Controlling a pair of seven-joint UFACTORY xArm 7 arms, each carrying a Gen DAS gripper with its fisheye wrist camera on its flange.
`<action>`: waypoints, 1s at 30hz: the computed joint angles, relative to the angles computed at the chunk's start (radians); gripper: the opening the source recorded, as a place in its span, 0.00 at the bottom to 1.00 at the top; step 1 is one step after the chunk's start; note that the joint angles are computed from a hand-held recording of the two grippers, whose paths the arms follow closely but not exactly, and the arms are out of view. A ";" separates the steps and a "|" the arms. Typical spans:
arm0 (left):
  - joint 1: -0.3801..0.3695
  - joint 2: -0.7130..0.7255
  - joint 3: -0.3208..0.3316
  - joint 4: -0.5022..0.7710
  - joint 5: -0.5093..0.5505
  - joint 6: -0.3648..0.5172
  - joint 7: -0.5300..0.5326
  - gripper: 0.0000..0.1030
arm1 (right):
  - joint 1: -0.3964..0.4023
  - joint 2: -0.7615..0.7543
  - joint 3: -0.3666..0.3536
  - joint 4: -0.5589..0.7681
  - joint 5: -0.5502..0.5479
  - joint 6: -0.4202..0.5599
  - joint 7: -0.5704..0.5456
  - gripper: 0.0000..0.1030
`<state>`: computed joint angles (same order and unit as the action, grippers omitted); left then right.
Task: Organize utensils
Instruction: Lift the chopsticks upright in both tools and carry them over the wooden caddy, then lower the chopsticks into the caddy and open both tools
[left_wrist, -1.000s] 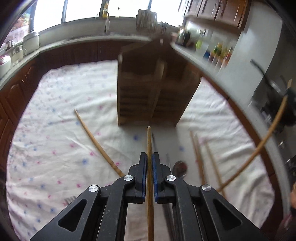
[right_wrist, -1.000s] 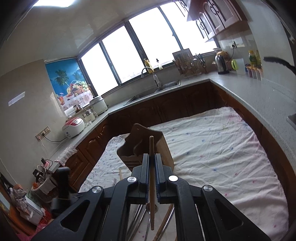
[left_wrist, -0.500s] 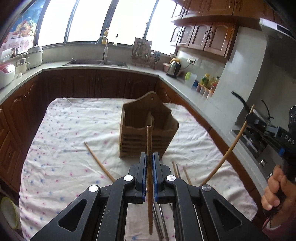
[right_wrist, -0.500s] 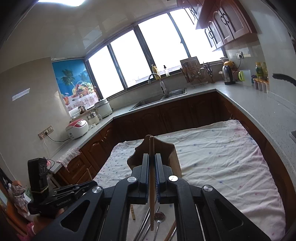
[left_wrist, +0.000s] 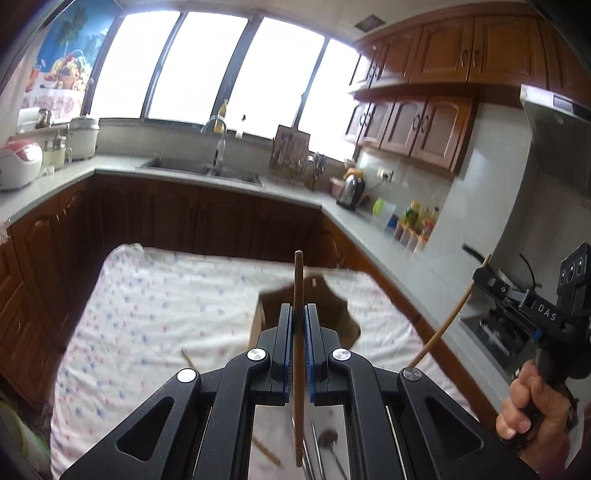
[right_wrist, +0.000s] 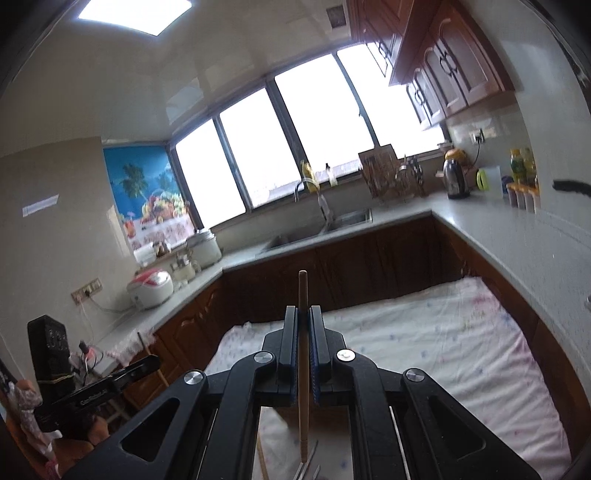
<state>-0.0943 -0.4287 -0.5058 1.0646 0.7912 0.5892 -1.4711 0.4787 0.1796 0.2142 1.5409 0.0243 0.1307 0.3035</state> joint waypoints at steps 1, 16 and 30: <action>0.014 0.003 -0.003 0.009 0.017 -0.003 -0.011 0.03 | 0.014 0.020 -0.017 0.031 -0.025 0.002 0.022 0.05; 0.112 0.277 -0.030 0.178 0.547 0.025 -0.376 0.03 | 0.092 0.359 -0.128 0.435 -0.139 0.059 0.137 0.05; -0.066 0.568 0.086 0.268 0.748 0.133 -0.553 0.04 | 0.072 0.419 -0.099 0.353 -0.075 -0.005 0.131 0.06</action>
<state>-0.1598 0.1396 -0.4196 1.3326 1.5392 0.7227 -2.0243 0.5510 0.5983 0.1147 1.8936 -0.0508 0.1256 0.4342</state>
